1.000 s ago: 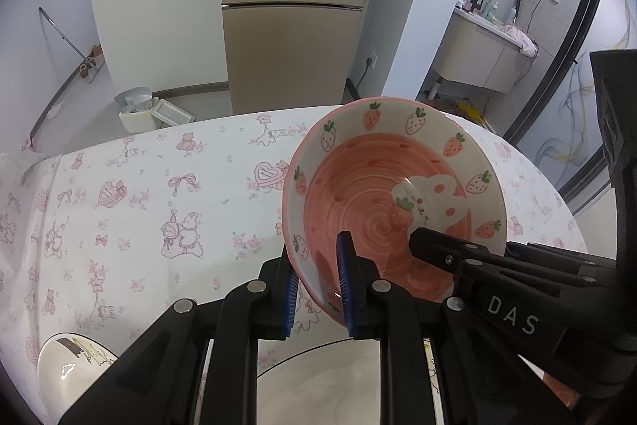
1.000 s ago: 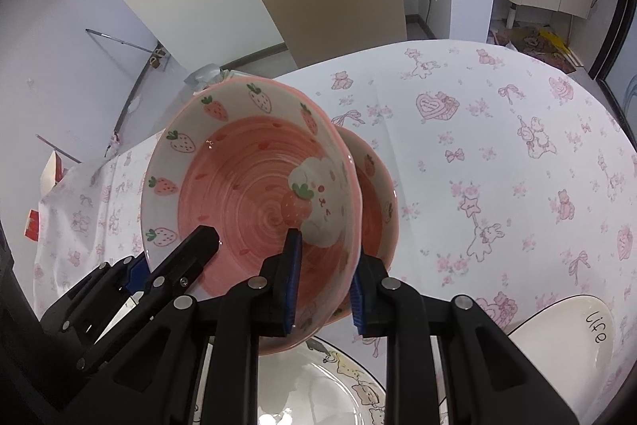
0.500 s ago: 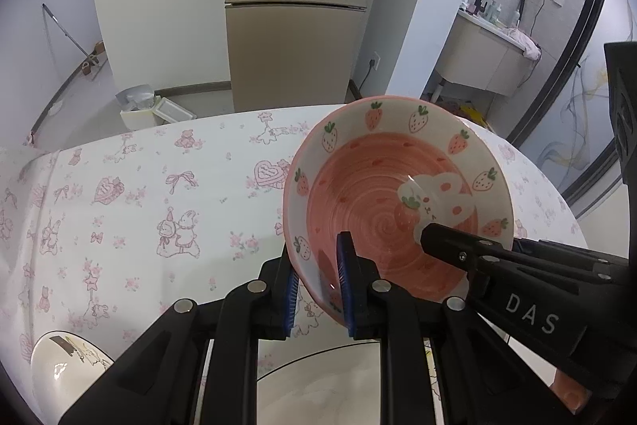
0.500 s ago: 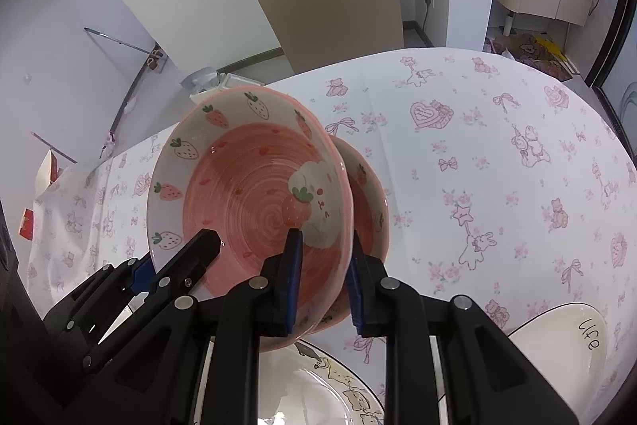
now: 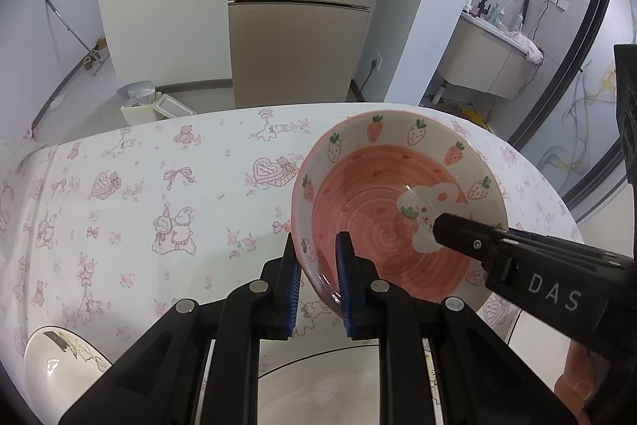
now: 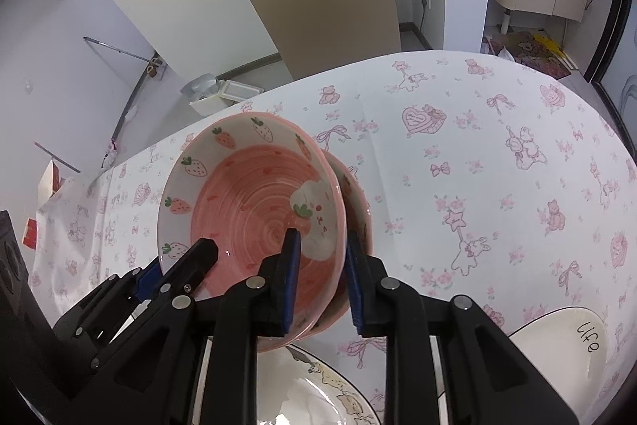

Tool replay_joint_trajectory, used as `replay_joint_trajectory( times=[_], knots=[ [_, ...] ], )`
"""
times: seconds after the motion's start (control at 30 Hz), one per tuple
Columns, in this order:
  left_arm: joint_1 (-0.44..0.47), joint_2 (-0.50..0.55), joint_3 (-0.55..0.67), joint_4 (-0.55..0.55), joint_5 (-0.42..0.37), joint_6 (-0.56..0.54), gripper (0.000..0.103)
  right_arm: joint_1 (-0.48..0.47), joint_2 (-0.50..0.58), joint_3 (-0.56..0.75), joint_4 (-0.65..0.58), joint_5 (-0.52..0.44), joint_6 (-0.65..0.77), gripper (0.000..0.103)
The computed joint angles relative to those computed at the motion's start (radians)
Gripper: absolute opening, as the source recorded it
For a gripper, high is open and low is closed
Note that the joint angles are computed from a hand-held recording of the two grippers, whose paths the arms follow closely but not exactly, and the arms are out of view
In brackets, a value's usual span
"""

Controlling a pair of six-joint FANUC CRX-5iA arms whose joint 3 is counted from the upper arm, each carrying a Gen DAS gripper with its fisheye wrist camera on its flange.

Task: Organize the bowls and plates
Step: 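Lower the pink bowl into the other pink bowl and open the right tool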

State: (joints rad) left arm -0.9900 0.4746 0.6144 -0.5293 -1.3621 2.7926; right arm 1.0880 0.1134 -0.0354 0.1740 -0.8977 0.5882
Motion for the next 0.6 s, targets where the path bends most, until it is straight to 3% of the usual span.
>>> replay_joint_trajectory(
  times=[0.03, 0.1, 0.23, 0.6],
  knots=[
    [0.000, 0.001, 0.002, 0.000, -0.001, -0.001, 0.018, 0.002, 0.002, -0.002, 0.014, -0.006, -0.013, 0.012],
    [0.001, 0.003, 0.005, 0.001, -0.005, -0.010, 0.017, 0.010, 0.004, -0.012, 0.055, -0.007, -0.038, 0.009],
    [0.006, -0.006, -0.011, 0.008, 0.011, -0.003, 0.016, 0.021, 0.008, -0.021, 0.101, -0.011, -0.057, 0.009],
    [0.006, -0.006, -0.015, 0.004, 0.015, -0.001, 0.015, 0.010, 0.006, -0.013, 0.067, -0.009, -0.035, 0.009]
  ],
)
